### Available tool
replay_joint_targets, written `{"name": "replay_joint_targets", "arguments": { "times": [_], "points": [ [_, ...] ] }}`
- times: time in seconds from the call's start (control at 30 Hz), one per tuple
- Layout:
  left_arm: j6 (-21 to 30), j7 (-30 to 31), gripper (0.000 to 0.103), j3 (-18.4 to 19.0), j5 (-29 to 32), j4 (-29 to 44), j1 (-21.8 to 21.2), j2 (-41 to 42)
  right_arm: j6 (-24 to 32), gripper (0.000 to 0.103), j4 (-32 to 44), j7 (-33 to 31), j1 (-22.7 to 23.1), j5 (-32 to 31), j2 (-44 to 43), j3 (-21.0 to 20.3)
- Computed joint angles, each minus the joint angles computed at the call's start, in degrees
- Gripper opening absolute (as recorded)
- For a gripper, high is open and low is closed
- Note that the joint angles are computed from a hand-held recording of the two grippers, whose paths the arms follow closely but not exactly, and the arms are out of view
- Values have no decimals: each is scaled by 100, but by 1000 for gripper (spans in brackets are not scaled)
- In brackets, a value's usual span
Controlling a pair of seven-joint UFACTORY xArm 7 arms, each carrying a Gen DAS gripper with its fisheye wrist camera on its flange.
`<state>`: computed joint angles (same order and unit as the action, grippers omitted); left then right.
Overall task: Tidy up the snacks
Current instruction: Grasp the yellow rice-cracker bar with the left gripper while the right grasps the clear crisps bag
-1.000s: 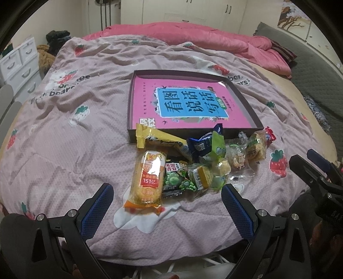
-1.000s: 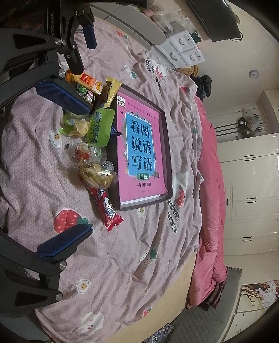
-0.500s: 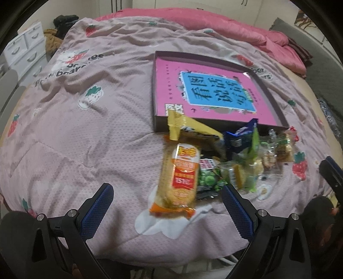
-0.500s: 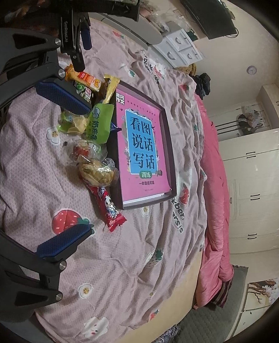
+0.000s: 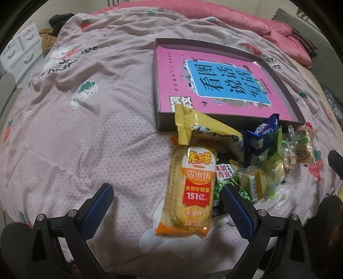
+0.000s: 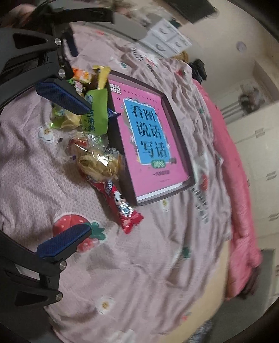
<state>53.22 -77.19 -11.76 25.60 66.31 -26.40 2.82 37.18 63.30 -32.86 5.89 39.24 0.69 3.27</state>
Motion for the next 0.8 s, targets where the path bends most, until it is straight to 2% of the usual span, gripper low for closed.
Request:
{"name": "replay_joint_targets", "arguments": {
  "times": [0.13, 0.27, 0.37, 0.5, 0.53, 0.67, 0.7, 0.8],
  "points": [
    [-1, 20, 100, 18, 30, -12, 16, 2, 91, 102, 248, 455, 3, -271, 353, 47],
    [-186, 86, 94, 43, -59, -100, 68, -26, 53, 94, 337, 564, 12, -497, 508, 146],
    [-263, 137, 90, 45, -36, -100, 86, -13, -63, 79, 384, 543, 51, -675, 604, 216],
    [-672, 357, 73, 79, -338, -237, 168, -32, -156, 64, 408, 498, 73, -874, 699, 273],
    [-727, 397, 72, 82, -399, -251, 181, -25, -166, 60, 410, 482, 65, -884, 717, 281],
    [-738, 457, 68, 84, -461, -248, 191, -3, -126, 56, 434, 257, -25, -701, 759, 307],
    [-798, 480, 62, 89, -503, -260, 200, 13, -145, 53, 440, 169, -41, -666, 770, 314],
    [-646, 542, 59, 91, -518, -106, 170, 182, -208, 43, 443, 70, -60, -653, 780, 315]
  ]
}}
